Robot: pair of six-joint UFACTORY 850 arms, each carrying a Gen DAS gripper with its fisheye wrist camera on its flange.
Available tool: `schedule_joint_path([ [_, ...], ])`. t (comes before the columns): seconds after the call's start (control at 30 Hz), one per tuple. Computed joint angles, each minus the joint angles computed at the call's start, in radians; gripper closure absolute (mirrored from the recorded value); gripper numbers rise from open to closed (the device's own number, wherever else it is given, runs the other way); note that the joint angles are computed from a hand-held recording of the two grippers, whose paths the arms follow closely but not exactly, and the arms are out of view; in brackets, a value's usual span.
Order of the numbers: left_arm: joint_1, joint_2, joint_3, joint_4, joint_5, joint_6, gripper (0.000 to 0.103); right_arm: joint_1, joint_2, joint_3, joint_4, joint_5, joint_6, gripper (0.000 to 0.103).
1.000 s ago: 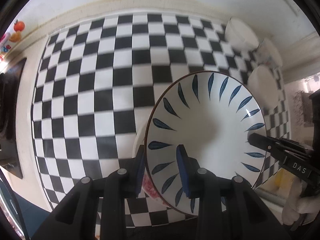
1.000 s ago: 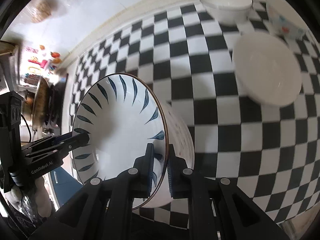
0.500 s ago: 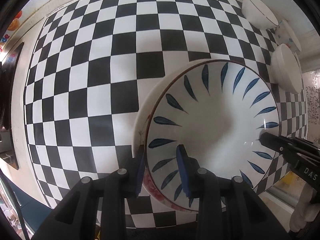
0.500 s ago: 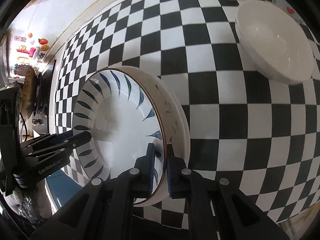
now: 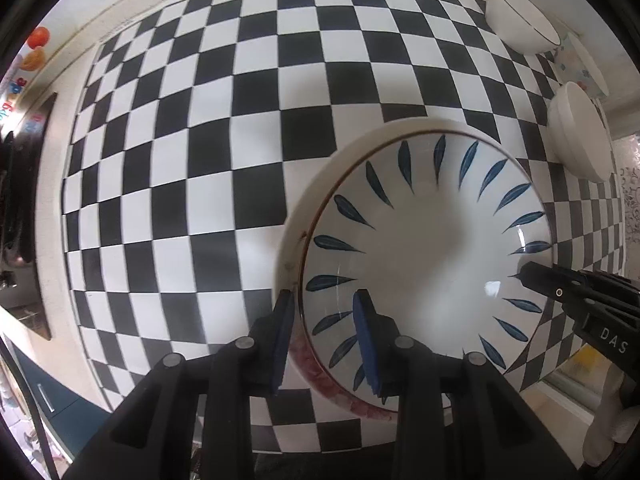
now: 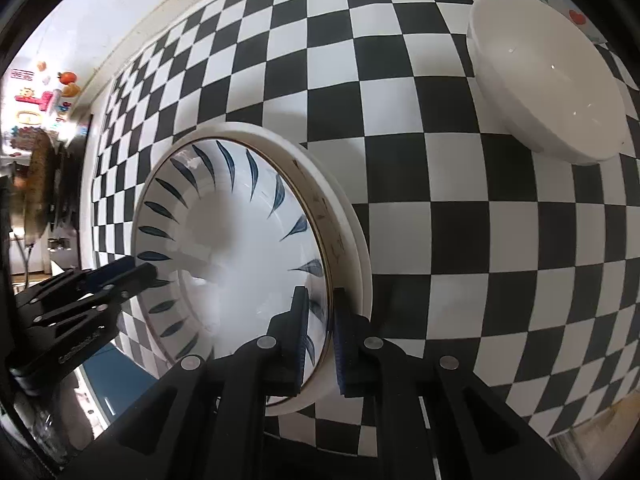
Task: Organize plates and bowls
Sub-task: 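Lift the blue-striped plate and lower it onto the plate stack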
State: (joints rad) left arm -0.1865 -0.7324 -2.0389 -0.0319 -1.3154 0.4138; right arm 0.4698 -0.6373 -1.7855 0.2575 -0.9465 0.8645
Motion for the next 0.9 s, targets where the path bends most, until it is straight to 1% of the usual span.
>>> schedule_joint_path([
  [0.1, -0.01, 0.01, 0.004, 0.028, 0.012, -0.015, 0.075, 0.013, -0.034, -0.069, -0.064, -0.071, 0.027, 0.09],
  [0.2, -0.01, -0.001, -0.022, 0.029, -0.006, -0.028, 0.075, 0.027, -0.075, -0.155, -0.123, -0.145, 0.039, 0.089],
  [0.3, -0.006, 0.007, -0.018, 0.029, -0.008, -0.034, 0.075, 0.036, -0.108, -0.224, -0.142, -0.195, 0.047, 0.087],
  [0.37, -0.005, 0.015, -0.018, 0.027, -0.013, -0.044, 0.075, 0.042, -0.116, -0.248, -0.148, -0.204, 0.06, 0.087],
  [0.47, -0.009, 0.01, -0.053, 0.023, -0.038, -0.057, 0.075, 0.051, -0.132, -0.289, -0.158, -0.233, 0.076, 0.087],
  [0.57, -0.003, -0.003, -0.103, 0.011, -0.064, -0.058, 0.075, 0.062, -0.122, -0.294, -0.174, -0.244, 0.096, 0.087],
  [0.63, 0.003, 0.0, -0.117, 0.006, -0.067, -0.055, 0.075, 0.076, -0.124, -0.31, -0.184, -0.25, 0.117, 0.087],
  [0.67, 0.01, 0.018, -0.096, -0.002, -0.058, -0.05, 0.075, 0.082, -0.12, -0.313, -0.189, -0.253, 0.124, 0.087],
  [0.73, 0.016, 0.036, -0.093, -0.016, -0.052, -0.041, 0.075, 0.093, -0.11, -0.32, -0.199, -0.25, 0.147, 0.087],
  [0.8, 0.023, 0.039, -0.125, -0.029, -0.069, -0.029, 0.075, 0.105, -0.095, -0.317, -0.209, -0.249, 0.166, 0.086],
  [0.83, 0.027, 0.055, -0.107, -0.033, -0.058, -0.021, 0.075, 0.11, -0.088, -0.319, -0.217, -0.252, 0.178, 0.081],
  [0.87, 0.028, 0.071, -0.096, -0.038, -0.048, -0.014, 0.075, 0.119, -0.089, -0.336, -0.232, -0.264, 0.193, 0.067],
  [0.9, 0.03, 0.1, -0.049, -0.042, -0.016, -0.007, 0.075, 0.125, -0.079, -0.337, -0.248, -0.27, 0.205, 0.058],
])
